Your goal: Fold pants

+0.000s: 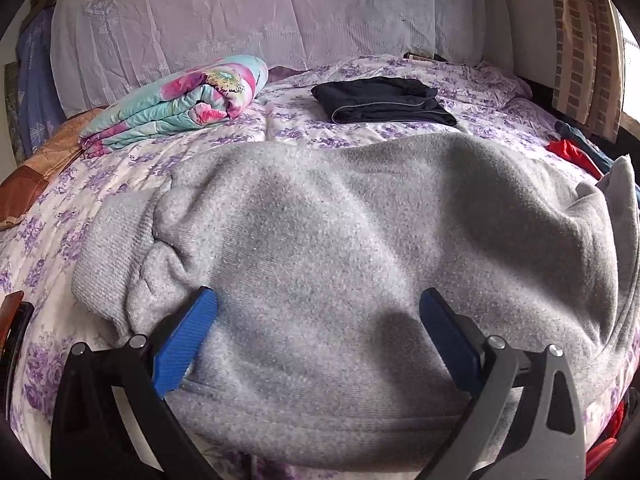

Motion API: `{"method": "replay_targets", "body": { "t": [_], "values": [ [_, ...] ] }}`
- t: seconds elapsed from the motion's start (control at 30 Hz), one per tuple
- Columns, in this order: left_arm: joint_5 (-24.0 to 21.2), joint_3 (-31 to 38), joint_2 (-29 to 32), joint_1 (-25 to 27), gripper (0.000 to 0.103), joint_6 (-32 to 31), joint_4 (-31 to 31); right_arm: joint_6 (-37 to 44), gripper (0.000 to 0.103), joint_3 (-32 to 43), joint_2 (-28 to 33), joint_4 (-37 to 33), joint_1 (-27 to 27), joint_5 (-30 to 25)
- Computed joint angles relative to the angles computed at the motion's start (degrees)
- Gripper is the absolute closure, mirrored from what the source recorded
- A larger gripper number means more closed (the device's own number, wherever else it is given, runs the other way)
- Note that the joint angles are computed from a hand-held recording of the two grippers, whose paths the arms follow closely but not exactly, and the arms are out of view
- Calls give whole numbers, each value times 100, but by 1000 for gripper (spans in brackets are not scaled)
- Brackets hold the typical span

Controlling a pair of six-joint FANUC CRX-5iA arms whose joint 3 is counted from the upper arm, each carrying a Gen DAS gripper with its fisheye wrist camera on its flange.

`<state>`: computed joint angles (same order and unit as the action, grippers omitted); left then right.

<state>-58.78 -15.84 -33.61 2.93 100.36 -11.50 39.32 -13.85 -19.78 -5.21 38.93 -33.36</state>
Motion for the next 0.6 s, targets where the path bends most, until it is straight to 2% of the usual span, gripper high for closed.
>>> {"method": "replay_targets", "body": {
  "t": [0.07,0.13,0.23,0.27,0.3,0.37,0.43,0.47,0.5,0.57,0.6],
  "values": [
    [-164,155,119,-237,5,208,-339,454,27,335,235,-175,32,155],
    [-195,179,136,-269,5,241,-384,502,17,888,678,34,177,-63],
    [-198,187,142,-288,5,263,-403,466,10,1876,1401,408,418,-733],
    [-197,185,140,-284,5,261,-404,496,4,2232,1676,563,502,-1032],
    [-190,180,135,-276,5,259,-395,663,4,2651,1987,568,548,-1393],
    [-148,145,108,-215,5,195,-317,1002,4,3491,2573,49,440,-2219],
    [-80,80,55,-111,5,92,-172,1105,4,4022,2960,-1174,53,-2721],
    [-14,17,7,-11,5,-4,-39,1150,9,3959,2963,-1725,-118,-2568],
    [42,-36,-35,68,5,-75,76,1245,17,3701,2823,-1975,-173,-2249],
    [138,-139,-115,208,5,-212,286,1763,86,3320,2582,-2022,-168,-1723],
    [169,-171,-139,246,5,-248,349,1919,89,3093,2411,-2017,-148,-1485]
  ]
}}
